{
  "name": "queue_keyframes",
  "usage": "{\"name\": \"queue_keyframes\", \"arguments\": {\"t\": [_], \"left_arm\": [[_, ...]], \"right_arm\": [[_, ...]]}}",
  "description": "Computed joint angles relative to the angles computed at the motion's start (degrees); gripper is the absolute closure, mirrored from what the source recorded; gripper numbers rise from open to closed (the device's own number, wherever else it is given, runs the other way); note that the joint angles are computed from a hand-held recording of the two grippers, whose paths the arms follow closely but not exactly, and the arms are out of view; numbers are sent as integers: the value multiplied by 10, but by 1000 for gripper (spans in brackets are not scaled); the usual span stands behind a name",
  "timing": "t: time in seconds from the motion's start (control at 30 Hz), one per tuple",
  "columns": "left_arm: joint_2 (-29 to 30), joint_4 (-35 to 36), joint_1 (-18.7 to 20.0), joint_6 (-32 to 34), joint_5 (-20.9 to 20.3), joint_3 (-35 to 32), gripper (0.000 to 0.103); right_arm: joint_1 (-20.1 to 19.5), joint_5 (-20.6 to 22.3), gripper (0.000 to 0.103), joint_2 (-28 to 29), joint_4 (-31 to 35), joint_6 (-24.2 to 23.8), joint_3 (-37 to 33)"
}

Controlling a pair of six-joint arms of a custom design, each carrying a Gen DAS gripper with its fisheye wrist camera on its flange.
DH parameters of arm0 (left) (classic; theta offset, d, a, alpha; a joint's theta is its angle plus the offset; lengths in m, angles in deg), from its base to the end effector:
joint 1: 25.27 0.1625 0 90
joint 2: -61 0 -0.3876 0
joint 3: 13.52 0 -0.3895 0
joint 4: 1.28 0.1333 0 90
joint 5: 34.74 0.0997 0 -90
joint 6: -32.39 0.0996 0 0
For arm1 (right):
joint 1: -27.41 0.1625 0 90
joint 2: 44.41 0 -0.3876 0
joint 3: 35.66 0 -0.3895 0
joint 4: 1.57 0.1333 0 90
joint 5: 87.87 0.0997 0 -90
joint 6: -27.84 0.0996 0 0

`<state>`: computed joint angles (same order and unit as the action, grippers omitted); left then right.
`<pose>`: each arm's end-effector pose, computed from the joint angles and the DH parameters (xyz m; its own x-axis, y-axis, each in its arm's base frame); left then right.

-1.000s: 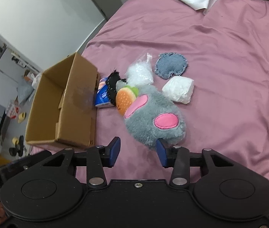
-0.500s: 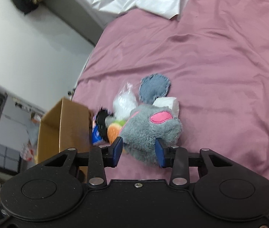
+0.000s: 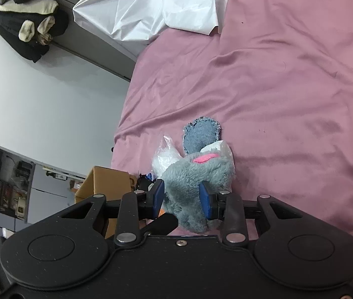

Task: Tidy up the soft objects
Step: 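Lower the left gripper onto the grey plush mouse and close on it, then lift the grey plush mouse with the left gripper and carry it over the box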

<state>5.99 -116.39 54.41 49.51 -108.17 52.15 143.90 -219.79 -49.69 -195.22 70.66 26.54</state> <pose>0.0291 -0.7426 0.3404 -0.8623 0.3776 -0.3374 0.4471 0.8806 -0.1572 0.3813 -0.6154 -0.1064 -0.8554 0.4929 -0.1590 0.3759 0.3796 -0.8453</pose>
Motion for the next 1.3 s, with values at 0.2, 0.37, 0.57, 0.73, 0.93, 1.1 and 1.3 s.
{"name": "queue_keyframes", "arguments": {"t": [0.2, 0.37, 0.57, 0.73, 0.93, 1.1, 1.3], "left_arm": [[30, 2, 9, -37, -24, -23, 64], [43, -4, 16, -44, -46, -35, 64], [61, 11, 29, -61, -85, -63, 64], [69, 30, 39, -71, -114, -82, 66], [58, 18, 37, -69, -124, -72, 77], [48, 23, 34, -71, -119, -75, 79], [26, 7, 30, -67, -114, -63, 81]], "right_arm": [[-7, 20, 69, -2, -34, -9, 10], [-6, 9, 46, -4, -24, -10, 11], [-16, 20, 44, -9, 0, 17, 18], [-22, 28, 66, -5, -8, 26, 16], [-14, 18, 71, 1, -5, 4, 3], [-7, 27, 72, 1, -5, -3, 1], [3, 41, 73, 6, 2, -25, -16]]}}
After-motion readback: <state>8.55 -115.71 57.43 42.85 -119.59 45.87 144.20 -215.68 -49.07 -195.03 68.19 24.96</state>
